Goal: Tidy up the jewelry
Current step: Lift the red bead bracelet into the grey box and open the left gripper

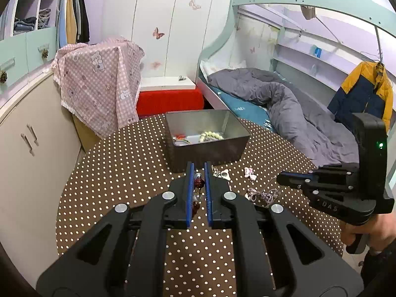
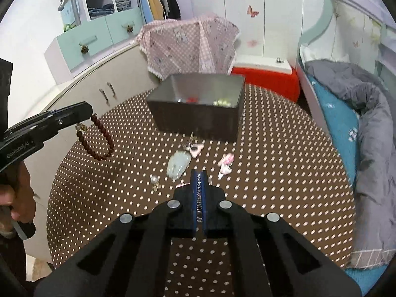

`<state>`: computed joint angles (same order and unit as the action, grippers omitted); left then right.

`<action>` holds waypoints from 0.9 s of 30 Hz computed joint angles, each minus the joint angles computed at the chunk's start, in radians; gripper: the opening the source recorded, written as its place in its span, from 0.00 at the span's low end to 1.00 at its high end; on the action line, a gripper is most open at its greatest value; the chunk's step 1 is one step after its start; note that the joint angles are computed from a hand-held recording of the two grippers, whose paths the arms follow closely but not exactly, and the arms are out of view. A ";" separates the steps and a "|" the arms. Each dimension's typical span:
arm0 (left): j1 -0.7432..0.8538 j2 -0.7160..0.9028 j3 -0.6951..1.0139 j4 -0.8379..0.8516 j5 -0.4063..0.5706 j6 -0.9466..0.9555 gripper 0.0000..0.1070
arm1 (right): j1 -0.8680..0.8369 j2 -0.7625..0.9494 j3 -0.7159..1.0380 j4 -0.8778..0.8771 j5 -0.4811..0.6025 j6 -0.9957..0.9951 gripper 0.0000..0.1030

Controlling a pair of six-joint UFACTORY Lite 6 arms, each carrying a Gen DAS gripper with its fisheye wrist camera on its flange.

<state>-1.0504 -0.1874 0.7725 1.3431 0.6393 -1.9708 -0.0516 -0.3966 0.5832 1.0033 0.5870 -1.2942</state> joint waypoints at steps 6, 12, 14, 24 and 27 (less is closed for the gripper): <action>0.004 -0.028 0.007 -0.013 0.007 0.037 0.08 | -0.030 -0.018 0.051 0.012 0.077 0.011 0.01; 0.024 -0.051 0.068 -0.049 0.023 0.142 0.08 | -0.056 -0.069 0.170 0.004 0.172 0.057 0.01; 0.039 -0.051 0.110 -0.069 0.026 0.199 0.08 | -0.049 -0.063 0.231 -0.001 0.185 0.070 0.01; 0.175 0.055 0.401 -0.188 -0.032 0.485 0.08 | 0.054 0.134 0.646 0.007 0.168 0.152 0.01; 0.250 0.125 0.515 -0.317 -0.112 0.637 0.08 | 0.081 0.224 0.778 0.000 0.163 0.183 0.01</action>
<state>-0.8001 -0.0624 1.2874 1.0261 0.5276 -1.3338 0.0289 -0.1723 1.3614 1.0031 0.7495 -1.1114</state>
